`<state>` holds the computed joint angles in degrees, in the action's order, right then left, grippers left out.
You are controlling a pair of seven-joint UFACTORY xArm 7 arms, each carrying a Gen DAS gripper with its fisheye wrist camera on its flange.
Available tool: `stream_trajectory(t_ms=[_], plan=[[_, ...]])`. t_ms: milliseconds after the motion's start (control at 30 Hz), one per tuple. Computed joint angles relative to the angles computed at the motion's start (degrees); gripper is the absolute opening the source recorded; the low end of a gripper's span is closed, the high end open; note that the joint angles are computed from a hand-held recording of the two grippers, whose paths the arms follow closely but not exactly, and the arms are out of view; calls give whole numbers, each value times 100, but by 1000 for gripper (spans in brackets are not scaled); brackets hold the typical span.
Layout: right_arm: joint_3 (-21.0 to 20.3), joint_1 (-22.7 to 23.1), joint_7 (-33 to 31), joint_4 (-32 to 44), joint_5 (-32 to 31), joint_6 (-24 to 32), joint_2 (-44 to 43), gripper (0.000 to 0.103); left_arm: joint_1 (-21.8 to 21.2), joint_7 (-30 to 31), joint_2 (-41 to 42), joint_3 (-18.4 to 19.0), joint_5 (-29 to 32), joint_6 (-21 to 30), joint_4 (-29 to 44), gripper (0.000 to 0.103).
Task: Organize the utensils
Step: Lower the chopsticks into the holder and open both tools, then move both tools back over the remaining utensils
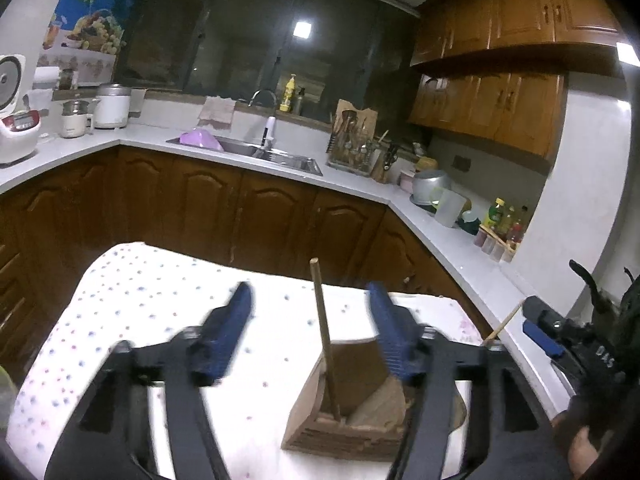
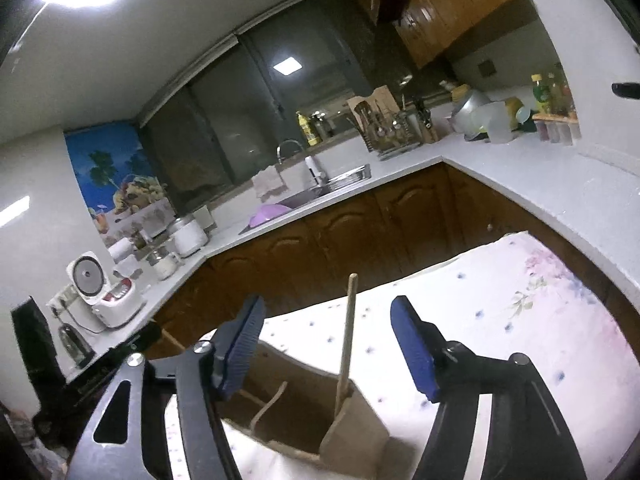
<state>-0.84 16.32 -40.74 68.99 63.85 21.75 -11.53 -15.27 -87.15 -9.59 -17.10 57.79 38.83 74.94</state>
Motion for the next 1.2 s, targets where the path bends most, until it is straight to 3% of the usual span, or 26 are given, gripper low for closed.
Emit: stream_trajectory(t_ms=[33, 67, 367, 833, 1200], plan=[[-20, 0, -7, -45, 51, 38, -54, 81, -17, -37, -84, -27, -8, 92, -63, 87], [-44, 2, -17, -104, 105, 82, -127, 83, -21, -61, -149, -60, -6, 174, -106, 90], [-263, 96, 254, -1082, -141, 334, -1173, 85, 12, 198, -1204, -369, -1068, 412, -1133, 92], [-462, 170, 1566, -2820, -2113, 911, -3125, 85, -36, 640, -2452, -1179, -2785, 806, -2183, 92], [-568, 74, 2259, -3740, -3449, 1299, -4082, 85, -171, 820, -2517, -1473, -3468, 824, -2450, 92]])
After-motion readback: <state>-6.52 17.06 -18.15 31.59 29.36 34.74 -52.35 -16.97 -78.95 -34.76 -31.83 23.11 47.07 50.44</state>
